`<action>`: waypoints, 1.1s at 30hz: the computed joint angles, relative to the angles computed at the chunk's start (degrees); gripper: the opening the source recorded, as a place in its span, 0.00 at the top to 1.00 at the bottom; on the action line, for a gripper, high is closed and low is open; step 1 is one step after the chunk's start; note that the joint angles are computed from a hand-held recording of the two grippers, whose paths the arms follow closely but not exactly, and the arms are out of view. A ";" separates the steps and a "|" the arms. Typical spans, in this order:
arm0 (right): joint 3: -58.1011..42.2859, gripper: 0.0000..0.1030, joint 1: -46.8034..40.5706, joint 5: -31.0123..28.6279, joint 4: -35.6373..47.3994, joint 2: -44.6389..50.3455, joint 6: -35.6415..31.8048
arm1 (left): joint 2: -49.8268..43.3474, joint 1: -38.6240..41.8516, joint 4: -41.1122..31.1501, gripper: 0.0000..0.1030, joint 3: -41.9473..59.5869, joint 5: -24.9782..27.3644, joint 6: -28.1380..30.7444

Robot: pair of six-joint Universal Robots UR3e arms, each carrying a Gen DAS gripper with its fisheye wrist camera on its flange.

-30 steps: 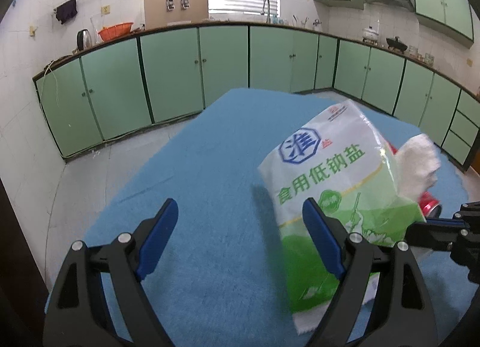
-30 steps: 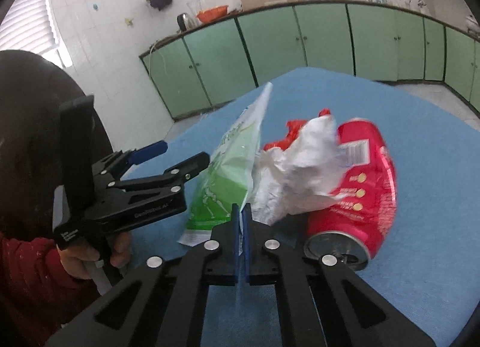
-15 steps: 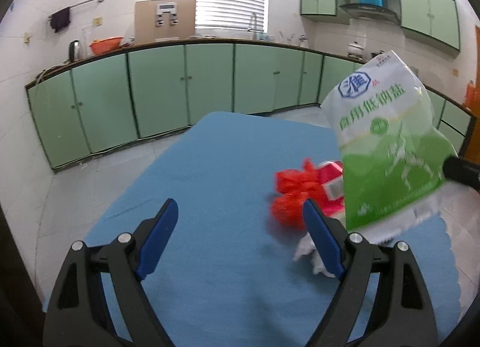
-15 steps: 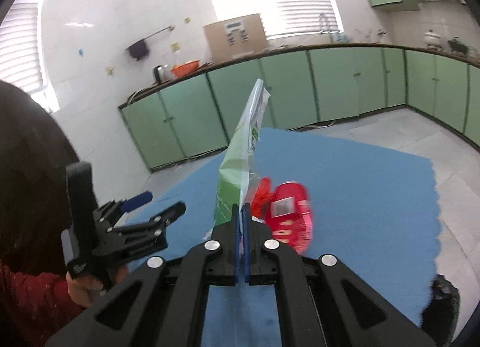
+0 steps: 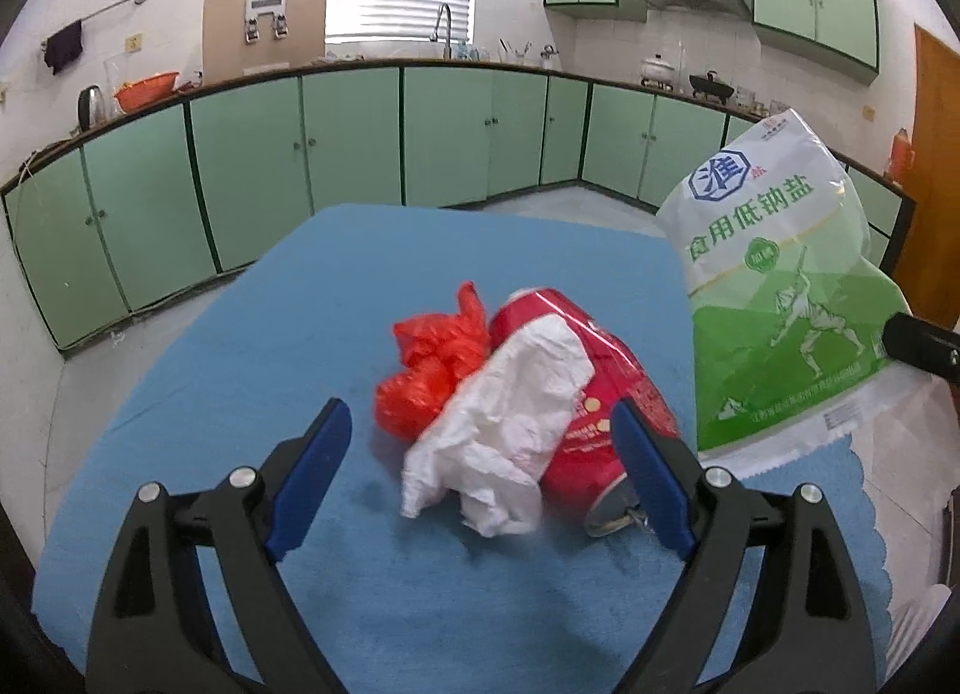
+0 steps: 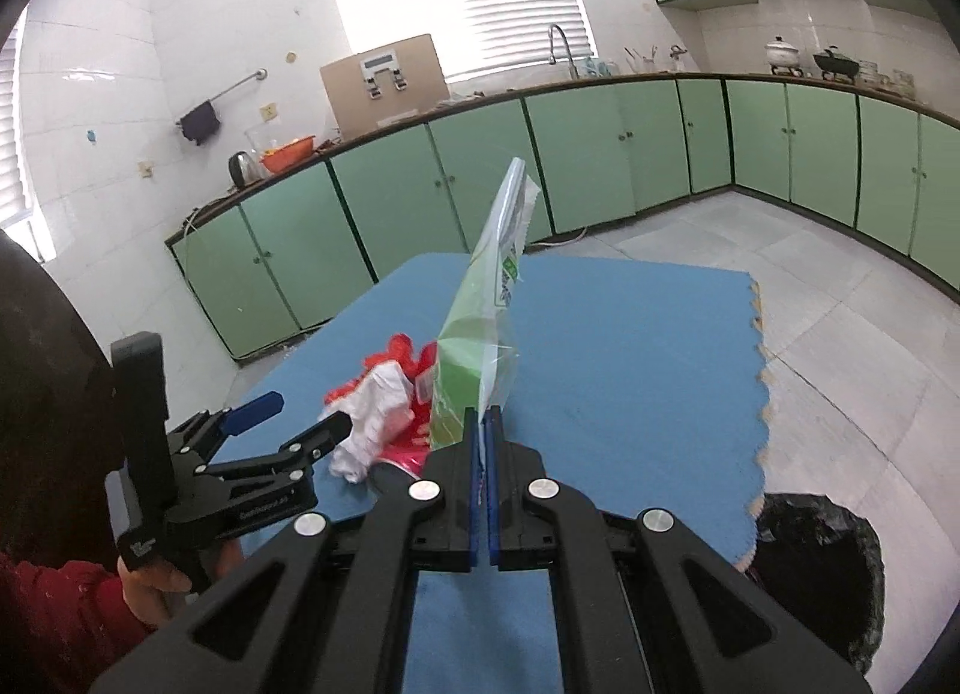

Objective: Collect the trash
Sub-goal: 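Grasp the white tissue with the left tool while the right holds the salt bag, then carry the salt bag and tissue over the black bin and open both tools to drop them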

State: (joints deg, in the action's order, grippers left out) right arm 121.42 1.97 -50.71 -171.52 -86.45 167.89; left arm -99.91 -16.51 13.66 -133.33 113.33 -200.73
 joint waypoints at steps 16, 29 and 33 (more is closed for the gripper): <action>5.84 0.98 -4.00 2.22 -1.53 -1.59 -1.95 | -1.32 -1.64 -3.17 0.99 0.62 0.71 -3.13; 13.38 0.98 -13.20 5.58 3.54 -14.31 -4.29 | 3.18 -11.98 -6.10 1.00 7.22 6.95 -2.92; 15.24 0.98 -18.95 6.27 10.83 -21.55 -7.61 | -1.58 -15.50 -6.30 1.00 13.91 6.33 -2.01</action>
